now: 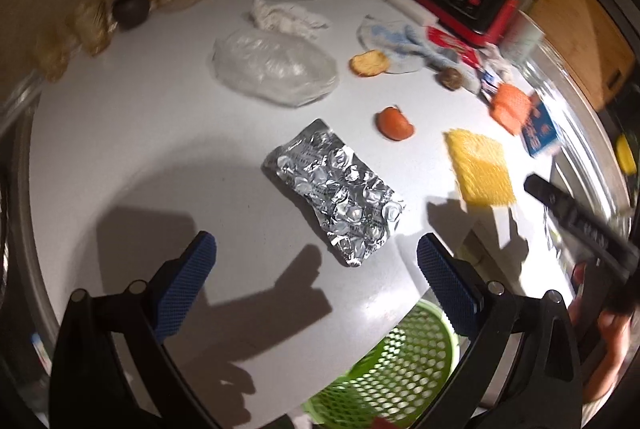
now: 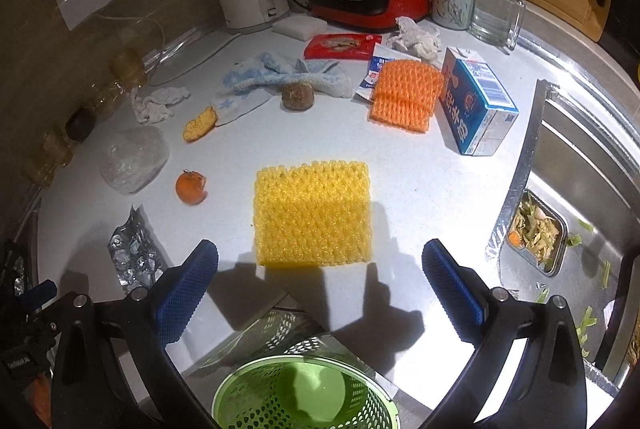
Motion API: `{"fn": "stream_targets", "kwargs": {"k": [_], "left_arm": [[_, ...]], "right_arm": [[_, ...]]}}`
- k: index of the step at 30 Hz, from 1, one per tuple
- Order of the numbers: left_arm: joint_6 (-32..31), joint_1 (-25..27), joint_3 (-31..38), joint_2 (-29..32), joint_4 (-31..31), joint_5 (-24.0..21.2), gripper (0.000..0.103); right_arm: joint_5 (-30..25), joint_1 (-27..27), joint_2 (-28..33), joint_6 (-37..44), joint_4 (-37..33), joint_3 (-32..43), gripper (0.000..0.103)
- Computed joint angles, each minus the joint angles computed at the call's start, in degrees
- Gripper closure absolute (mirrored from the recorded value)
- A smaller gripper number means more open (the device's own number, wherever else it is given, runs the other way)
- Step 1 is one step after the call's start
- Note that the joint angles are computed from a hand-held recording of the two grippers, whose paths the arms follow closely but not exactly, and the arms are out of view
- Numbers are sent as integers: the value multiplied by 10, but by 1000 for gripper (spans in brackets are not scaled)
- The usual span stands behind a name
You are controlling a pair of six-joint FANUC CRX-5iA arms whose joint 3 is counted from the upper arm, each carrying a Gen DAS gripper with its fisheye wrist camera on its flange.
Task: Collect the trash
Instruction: 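Reach the left tool to the foil blister pack while the right tool reaches the yellow foam net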
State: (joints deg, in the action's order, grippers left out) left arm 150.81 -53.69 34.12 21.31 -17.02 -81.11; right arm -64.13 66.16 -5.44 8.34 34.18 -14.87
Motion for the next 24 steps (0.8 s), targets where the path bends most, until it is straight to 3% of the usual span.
{"fn": "stream_targets", "kwargs": {"k": [6,12,20,24], "left_arm": [[100,25,68,71,38,-36,7],[181,26,170,152,29,-98,7],[198,27,320,254,20,-197,7],[192,25,400,298,4,-247,16]], "right_arm": [[23,-28,5,53,-13,-8,2],[58,-56,10,99,-16,-15,2],[95,-80,6,143,-31,-21,2],[113,-86,0,158,-36,-28,2]]}}
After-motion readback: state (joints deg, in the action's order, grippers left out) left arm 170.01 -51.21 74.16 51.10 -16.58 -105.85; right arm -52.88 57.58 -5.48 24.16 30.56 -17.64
